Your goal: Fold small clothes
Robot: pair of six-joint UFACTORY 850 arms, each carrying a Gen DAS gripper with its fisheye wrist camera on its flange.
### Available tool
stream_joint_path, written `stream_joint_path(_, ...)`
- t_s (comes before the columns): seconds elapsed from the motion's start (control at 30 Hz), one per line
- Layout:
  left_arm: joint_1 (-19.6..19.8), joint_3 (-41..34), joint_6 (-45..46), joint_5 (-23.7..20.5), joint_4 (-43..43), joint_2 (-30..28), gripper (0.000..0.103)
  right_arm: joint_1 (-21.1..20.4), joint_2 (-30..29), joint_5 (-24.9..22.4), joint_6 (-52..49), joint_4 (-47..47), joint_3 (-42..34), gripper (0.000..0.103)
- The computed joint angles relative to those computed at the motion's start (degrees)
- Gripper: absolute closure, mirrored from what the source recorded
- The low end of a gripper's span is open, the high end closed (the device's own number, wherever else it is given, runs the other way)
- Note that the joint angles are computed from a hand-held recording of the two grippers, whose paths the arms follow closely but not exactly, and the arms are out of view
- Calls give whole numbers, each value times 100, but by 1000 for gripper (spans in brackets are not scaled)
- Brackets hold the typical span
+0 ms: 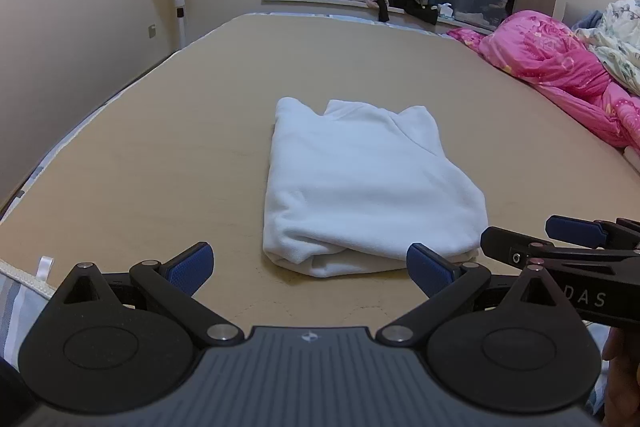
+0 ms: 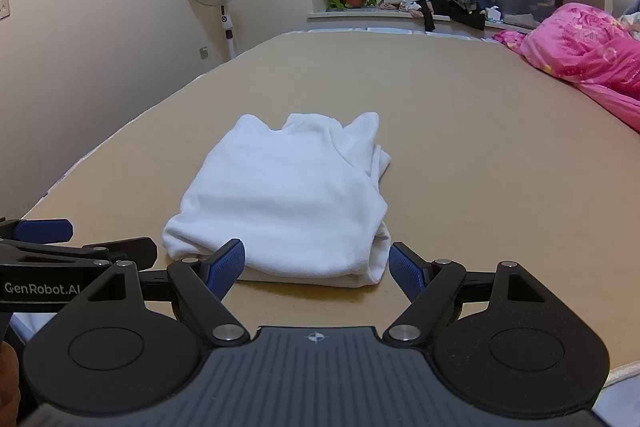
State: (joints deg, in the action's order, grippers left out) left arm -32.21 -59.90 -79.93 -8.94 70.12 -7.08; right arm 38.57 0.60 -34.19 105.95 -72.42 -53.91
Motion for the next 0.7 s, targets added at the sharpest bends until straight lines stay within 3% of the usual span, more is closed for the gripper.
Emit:
stream_joint_path(0.43,46,-31,247,127,-200,-71,0,44,-4,-84,-12,36,-7,23)
stream_joint_path(0.7,44,-22,-193,140,249,-87,0,46,0,-85,-7,31,-5,23)
